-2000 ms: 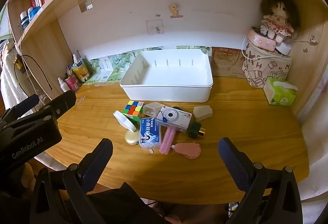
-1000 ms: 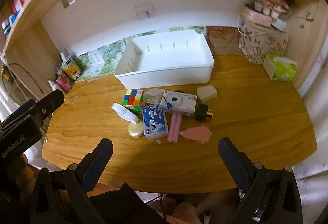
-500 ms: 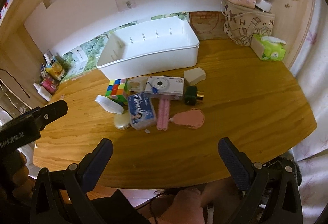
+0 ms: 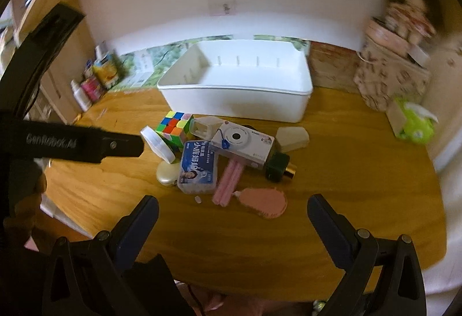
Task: Organize rigid objects
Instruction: 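Grasp the blue toothbrush box with left tool while right tool grasps the pink oval pad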
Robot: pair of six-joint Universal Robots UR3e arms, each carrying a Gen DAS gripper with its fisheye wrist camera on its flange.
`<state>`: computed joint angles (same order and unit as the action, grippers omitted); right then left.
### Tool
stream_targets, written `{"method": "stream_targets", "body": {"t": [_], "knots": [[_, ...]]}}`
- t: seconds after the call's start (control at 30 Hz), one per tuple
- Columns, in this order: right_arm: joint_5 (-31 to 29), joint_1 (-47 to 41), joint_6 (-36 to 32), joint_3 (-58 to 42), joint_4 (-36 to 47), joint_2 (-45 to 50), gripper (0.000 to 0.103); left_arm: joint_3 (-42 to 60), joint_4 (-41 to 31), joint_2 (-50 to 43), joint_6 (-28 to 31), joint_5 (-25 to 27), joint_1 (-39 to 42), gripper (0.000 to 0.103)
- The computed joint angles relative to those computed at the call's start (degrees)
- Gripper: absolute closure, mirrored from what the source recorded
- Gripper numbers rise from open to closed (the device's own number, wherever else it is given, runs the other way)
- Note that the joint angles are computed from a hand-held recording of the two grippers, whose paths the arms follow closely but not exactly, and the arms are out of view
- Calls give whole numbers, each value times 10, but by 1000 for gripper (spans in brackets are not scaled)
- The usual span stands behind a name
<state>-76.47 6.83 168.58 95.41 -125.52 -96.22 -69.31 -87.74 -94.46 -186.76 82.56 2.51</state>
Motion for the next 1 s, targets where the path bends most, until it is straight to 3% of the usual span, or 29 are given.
{"method": "stream_targets", "body": {"t": [0.2,0.53,0.93,1.0], "knots": [[54,-47,-112,-46,43,56,3,72,-42,-82,-81,10,-32,1],[89,-83,-284,-168,177,187,7,131,-84,-183,-205,7,-54,6],[44,-63,-372,-370,331,358,13,127,-81,-234,-275,-19,-41,16],[40,-58,-381,-400,351,378,18,124,-80,-235,-277,-23,-36,19]]}}
